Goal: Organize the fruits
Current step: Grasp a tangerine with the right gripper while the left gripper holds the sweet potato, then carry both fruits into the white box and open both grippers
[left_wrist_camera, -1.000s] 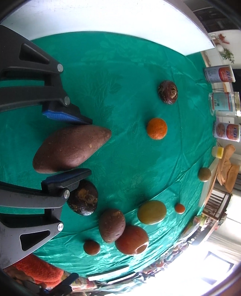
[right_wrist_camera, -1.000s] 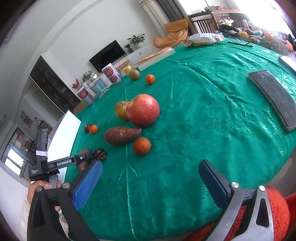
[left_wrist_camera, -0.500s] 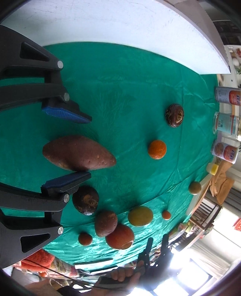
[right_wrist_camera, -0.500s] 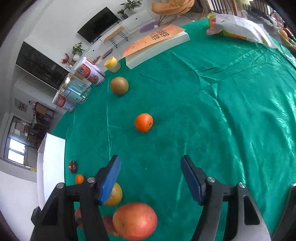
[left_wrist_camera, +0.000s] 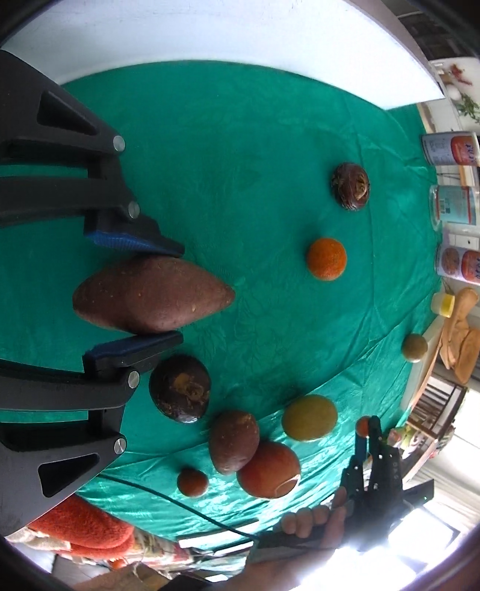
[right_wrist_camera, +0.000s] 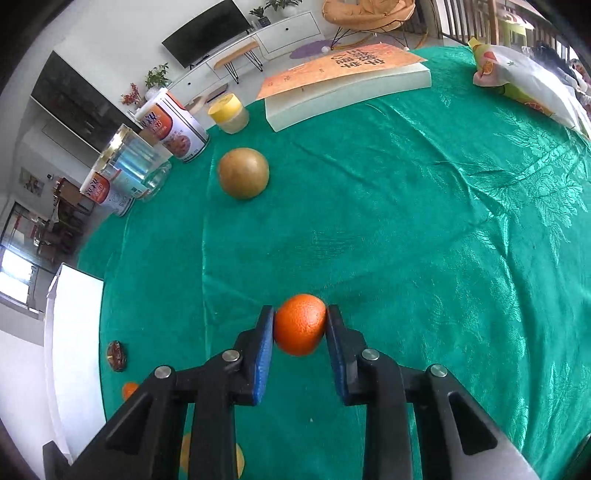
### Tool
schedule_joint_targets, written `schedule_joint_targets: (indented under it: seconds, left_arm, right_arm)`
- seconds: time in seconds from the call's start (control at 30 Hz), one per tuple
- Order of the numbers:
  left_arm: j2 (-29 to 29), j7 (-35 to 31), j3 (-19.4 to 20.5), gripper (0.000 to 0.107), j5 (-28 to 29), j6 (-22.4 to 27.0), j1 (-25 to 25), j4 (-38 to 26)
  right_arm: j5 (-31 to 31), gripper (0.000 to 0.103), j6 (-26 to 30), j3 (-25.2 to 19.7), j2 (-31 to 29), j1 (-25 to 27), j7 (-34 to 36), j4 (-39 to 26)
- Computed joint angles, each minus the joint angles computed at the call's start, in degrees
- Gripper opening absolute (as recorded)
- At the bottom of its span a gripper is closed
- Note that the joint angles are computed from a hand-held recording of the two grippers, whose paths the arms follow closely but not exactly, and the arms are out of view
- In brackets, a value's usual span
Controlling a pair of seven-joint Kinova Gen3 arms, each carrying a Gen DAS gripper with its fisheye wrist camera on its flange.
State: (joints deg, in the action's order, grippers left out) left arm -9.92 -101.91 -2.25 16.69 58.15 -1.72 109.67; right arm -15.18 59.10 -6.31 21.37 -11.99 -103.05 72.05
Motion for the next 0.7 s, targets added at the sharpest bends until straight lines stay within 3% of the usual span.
schedule_joint_targets:
  seconds: [0.13, 0.23, 0.33, 0.43, 0.6, 0.7]
  left_arm:
    - [-2.3, -0.5, -2.6, 0.04, 3.7, 0.2, -0.8, 1.8]
    - [-8.0, -2.1, -5.8, 0.04, 7.3, 2.0, -1.5, 2.6]
    - [-14.2, -2.9, -10.6, 0.04, 10.1, 7.6, -1.4, 0.7]
    - [-18.5, -1.7, -16.2, 0.04, 11.2, 14.3, -1.9, -3.4]
    - [-22.7, 2.2, -23.2, 0.04, 4.1, 21.4, -4.4, -11.6]
    - [-22.5, 3.2, -23.9, 0.04, -2.9, 21.2, -8.6, -13.1]
  right_arm:
    - [-3.2, 0.028, 2.2, -1.3, -5.9, 2.3, 5.1, 2.7]
    - [-2.1, 0.028, 5.5, -2.6, -11.6, 1.4, 8.1, 4.4]
    - [-1.1, 0.028, 8.1, -2.3, -17.7, -4.1, 10.4, 7.4]
    - [-6.7, 0.028, 8.0, -5.1, -20.8, -7.6, 11.1, 10.4]
    - [-17.7, 0.028, 0.6, -10.3, -18.6, -17.9, 13.7, 11.1]
    - [-17.8, 0.028, -3.1, -13.6, -12.9, -24.5, 13.3, 6.6]
